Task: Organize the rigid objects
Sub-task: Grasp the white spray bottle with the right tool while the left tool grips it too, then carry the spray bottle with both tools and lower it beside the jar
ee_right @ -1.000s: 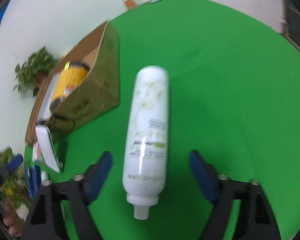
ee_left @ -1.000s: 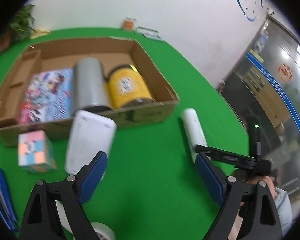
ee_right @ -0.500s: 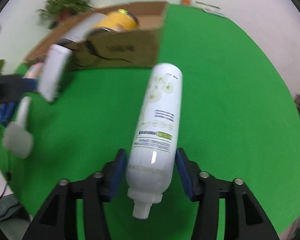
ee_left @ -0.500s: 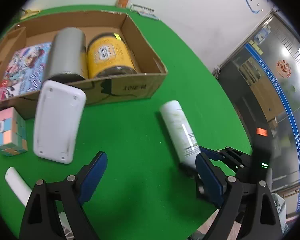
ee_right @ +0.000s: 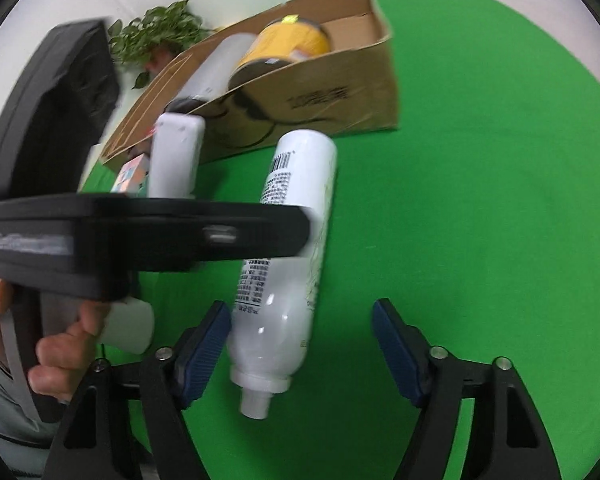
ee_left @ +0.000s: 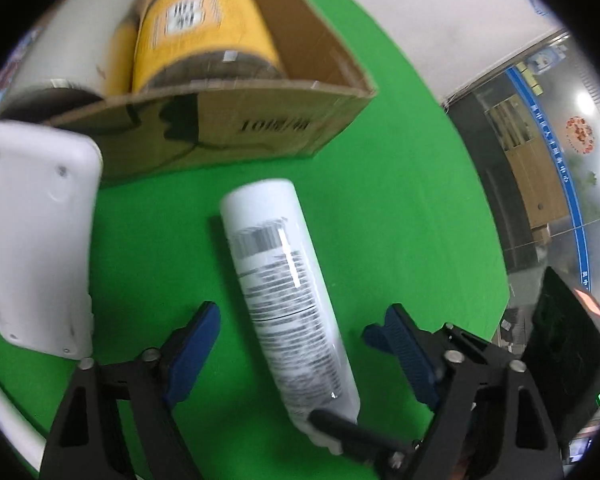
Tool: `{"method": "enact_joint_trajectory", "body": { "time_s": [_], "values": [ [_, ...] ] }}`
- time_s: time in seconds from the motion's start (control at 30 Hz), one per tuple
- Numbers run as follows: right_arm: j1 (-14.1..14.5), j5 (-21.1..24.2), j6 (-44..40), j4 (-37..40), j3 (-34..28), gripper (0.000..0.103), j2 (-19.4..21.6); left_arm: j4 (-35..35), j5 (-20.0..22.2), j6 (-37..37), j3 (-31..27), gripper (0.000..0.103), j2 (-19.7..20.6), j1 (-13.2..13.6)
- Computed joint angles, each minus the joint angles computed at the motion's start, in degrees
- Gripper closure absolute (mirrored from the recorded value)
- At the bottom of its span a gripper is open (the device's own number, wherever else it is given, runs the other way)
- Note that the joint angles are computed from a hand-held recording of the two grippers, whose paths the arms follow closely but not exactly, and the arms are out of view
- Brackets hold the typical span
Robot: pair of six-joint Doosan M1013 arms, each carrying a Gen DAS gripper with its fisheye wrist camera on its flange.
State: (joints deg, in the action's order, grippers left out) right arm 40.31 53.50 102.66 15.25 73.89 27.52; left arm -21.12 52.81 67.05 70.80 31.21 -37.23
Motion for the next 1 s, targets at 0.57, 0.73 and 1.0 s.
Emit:
{"method": "enact_joint_trajectory", "body": {
  "time_s": [0.57,0.73,1.0],
  "values": [
    [3.38,-1.94,4.01,-4.64,-2.00,0.058,0.52,1.06,-2.40,-4.09,3.41,0.058,-3.48,0.03],
    [4.18,-3.93,4.97,-9.37,-3.20,0.059,-0.72,3.67,-5.85,-3.96,3.68,0.059,-5.52,0.10],
    [4.31,-4.00,4.30,-16.86,-8.54,0.059,0.16,4.59,-7.31,-1.29,-1.76,0.060,-4.02,1.60]
  ]
}}
